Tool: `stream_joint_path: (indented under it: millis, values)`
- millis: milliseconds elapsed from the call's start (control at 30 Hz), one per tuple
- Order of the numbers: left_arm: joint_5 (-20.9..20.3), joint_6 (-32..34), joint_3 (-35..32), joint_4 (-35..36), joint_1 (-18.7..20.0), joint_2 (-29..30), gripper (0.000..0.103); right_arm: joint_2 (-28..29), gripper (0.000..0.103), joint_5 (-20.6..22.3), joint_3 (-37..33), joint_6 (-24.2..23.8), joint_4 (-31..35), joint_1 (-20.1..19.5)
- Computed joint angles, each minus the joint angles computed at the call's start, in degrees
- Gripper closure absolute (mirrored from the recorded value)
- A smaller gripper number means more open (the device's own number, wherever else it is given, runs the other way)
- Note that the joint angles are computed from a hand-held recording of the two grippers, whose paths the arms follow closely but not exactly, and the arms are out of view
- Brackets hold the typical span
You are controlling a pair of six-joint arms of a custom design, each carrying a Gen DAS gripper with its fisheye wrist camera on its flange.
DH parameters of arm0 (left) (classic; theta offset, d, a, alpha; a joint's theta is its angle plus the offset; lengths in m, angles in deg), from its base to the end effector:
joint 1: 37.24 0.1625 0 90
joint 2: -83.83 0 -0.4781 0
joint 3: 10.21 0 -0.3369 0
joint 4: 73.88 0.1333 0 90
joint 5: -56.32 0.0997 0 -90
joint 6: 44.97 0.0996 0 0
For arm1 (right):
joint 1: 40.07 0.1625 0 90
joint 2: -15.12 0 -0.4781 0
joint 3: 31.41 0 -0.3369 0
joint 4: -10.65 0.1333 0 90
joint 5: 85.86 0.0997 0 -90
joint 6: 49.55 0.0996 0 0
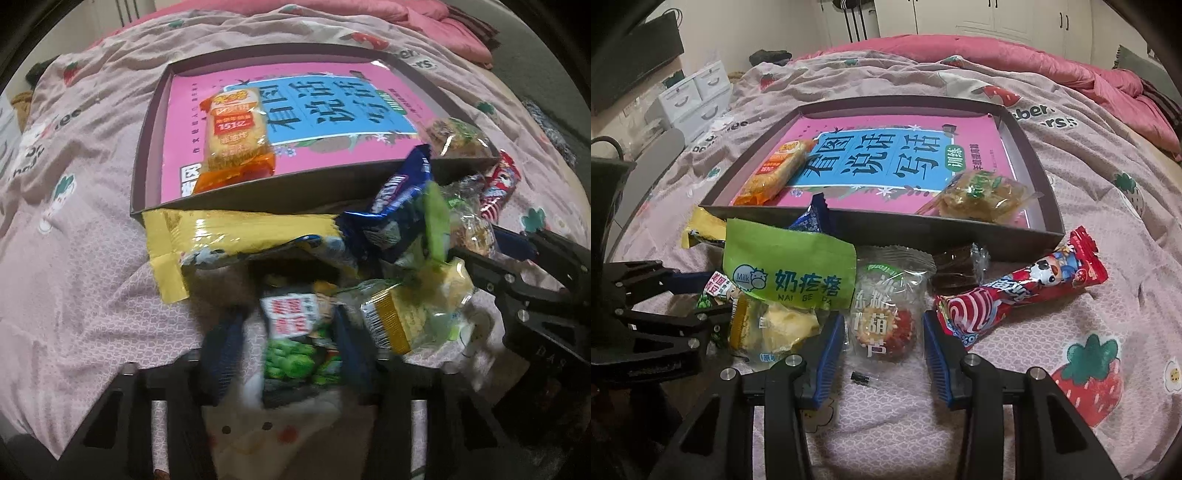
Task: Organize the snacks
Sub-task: 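Grasp the green pea bag with the left gripper while the right grasps the clear cookie bag, then lift both held bags and carry them toward the pink book tray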
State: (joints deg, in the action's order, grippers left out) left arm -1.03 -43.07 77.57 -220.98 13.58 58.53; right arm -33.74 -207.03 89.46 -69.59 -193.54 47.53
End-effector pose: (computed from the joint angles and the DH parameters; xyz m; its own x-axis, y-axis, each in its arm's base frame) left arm -0.2842 -0.6447 -0.0248 -0.5995 0.5964 -0.5337 0.6492 0.7524 0.1115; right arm 0.0587 -0.5526 0.2059 -0.8001 0.1062 0.5904 -0.2588 0.8268 -0.4994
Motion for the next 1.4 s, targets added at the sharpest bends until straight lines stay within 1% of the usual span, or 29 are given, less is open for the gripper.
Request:
stream_joint_path:
  millis: [33, 67, 167, 333, 467, 500, 733, 867, 1000, 1100, 1233, 1400]
  values:
    - [-0.29, 0.34, 0.07, 0.02, 0.06, -0.16, 0.066, -0.08, 0.063, -0.04, 0.18, -0.07, -0.24, 0.05]
    - [-0.66, 0.64, 0.06, 0.01, 0.17, -0.27, 0.067, -0.18, 0.064, -0.02, 0.41, -0.12, -0.50, 0.07]
    - [-2.20, 0.39, -0.12, 0.44, 0.72, -0.77, 0.069, -0.81, 0.064, 0.90, 1.00, 0.23, -0.78, -0.27]
    - [-3.15, 0.22, 0.81, 0.10, 0.84, -1.89, 0.072, -0.93, 0.064, 1.19, 0.87, 0.41, -0.25, -0.38]
    - [-4.48, -0.41, 2.02, -0.58, 0.78, -3.28, 0.074, -1.21, 0.064, 2.89, 1.78, -0.41, -2.72, -0.36]
    - [-4.56, -0.58, 2.45, -0.95, 0.65, -3.67, 0.074, -1.29, 0.064, 2.78, 1.96, -0.48, -3.16, -0.24]
    - [-3.74, -0.98, 5.25, -4.48, -0.45, -6.31, 0.074, -2.94, 0.064, 4.26, 3.45, 0.03, -5.51, -0.17]
    - [-3.95, -1.64, 6.49, -6.87, -0.60, -7.47, 0.074, -3.50, 0.064, 4.63, 3.72, 1.00, -5.42, -0.36]
    - [-3.78, -1.88, 7.35, -8.85, -0.82, -8.44, 0.074, -3.83, 0.064, 4.48, 4.17, 1.00, -6.99, -0.29]
    - [-3.37, -1.74, 7.93, -10.44, -1.15, -8.97, 0.074, -4.38, 0.064, 5.47, 4.42, 1.48, -7.19, -0.58]
    - [-3.44, -2.04, 8.66, -12.82, -1.12, -9.39, 0.074, -5.30, 0.064, 7.93, 4.91, 2.45, -6.93, -1.15]
    - [-2.86, -1.31, 9.41, -15.36, -1.58, -9.87, 0.074, -5.58, 0.064, 8.85, 5.22, 1.85, -8.47, -0.94]
